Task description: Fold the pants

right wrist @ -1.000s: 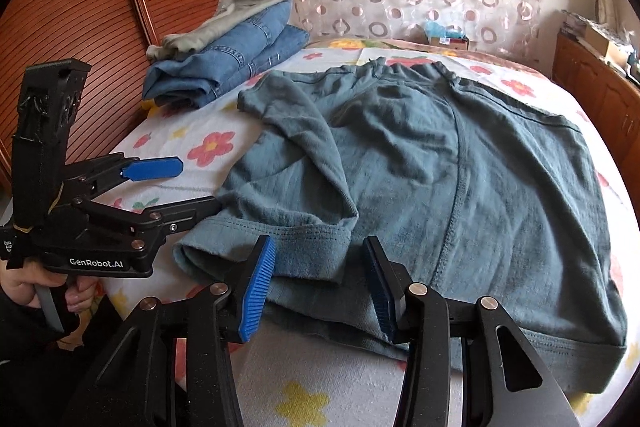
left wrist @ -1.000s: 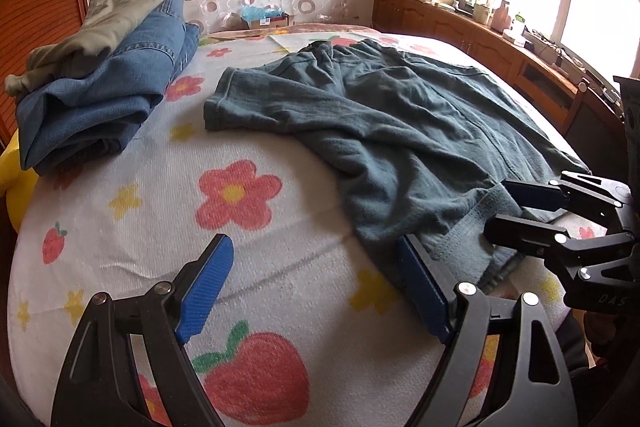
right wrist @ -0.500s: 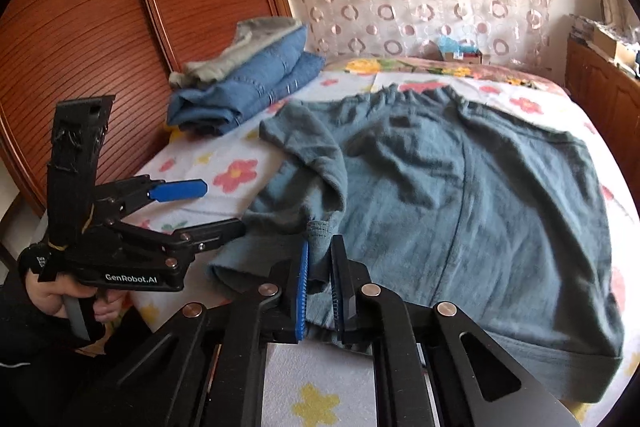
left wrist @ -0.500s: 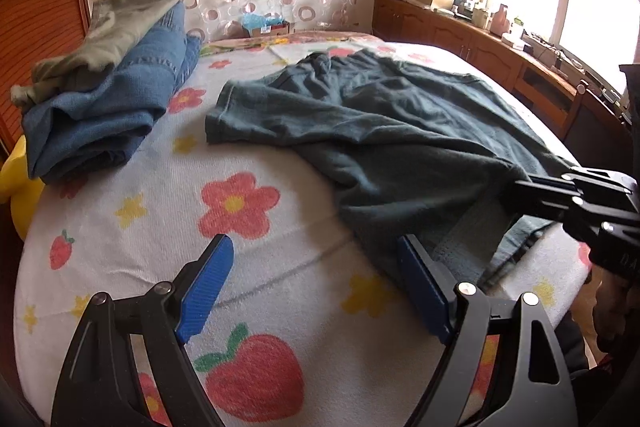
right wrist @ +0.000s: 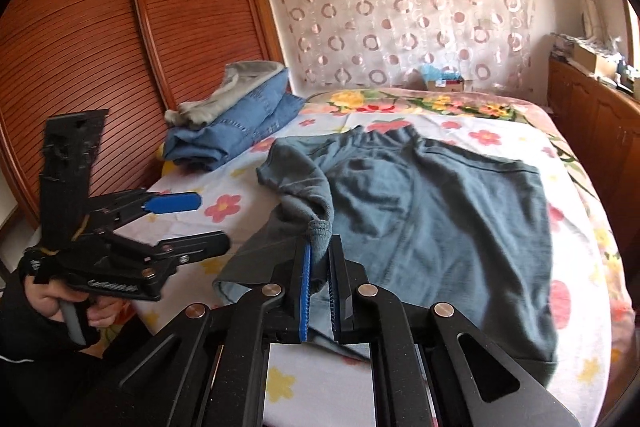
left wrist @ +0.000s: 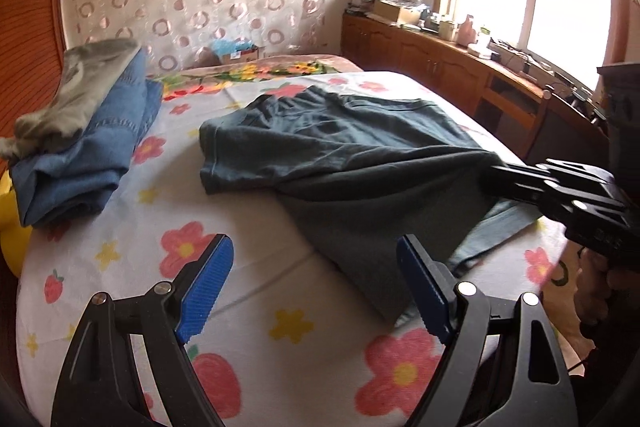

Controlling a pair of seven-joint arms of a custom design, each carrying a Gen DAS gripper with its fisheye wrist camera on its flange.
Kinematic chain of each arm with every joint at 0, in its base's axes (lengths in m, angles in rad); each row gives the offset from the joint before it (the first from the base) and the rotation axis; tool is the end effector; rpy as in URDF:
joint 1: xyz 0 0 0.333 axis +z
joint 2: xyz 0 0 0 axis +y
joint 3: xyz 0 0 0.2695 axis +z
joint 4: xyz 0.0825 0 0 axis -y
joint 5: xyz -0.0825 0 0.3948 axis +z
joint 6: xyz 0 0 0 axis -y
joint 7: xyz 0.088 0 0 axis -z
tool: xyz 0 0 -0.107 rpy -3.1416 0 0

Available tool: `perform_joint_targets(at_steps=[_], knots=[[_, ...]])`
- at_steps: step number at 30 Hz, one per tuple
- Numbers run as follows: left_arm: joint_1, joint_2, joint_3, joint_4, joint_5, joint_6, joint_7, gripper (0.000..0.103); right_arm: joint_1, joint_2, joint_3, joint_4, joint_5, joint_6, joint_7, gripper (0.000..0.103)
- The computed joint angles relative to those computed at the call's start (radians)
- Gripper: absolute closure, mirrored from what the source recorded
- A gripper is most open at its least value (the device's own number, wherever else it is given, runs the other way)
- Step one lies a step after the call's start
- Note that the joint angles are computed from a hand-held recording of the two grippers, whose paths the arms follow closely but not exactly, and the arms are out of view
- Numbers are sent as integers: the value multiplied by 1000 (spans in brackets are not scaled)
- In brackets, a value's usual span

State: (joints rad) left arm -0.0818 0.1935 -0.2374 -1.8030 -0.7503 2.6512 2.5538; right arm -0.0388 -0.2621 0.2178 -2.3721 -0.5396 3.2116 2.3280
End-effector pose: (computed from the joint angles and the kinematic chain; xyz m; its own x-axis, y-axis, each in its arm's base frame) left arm 0.6329 -0.1807 0.4583 -0.6820 -0.7292 0.0559 -0.5109 0.4205 -0.7498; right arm 0.5027 0.1462 0.4952 0.0994 -0.9832 -0.1533 -0.4840 0.0869 -0.8707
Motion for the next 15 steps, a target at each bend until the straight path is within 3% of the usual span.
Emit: perform_joint_targets(at_steps=[5,11,15], knots=[[2,-28,-4,-21,-41,-41,52,18,-100,-1,89,13,-47,-8,83,95],[-7,-24,3,-22,-30,-92,62,18,-116,-12,92,18,-87,-23,158,95],[-23,-16,8,-27,20,-79,28,18,-125,-29,91,10,-109,-12,198,95]])
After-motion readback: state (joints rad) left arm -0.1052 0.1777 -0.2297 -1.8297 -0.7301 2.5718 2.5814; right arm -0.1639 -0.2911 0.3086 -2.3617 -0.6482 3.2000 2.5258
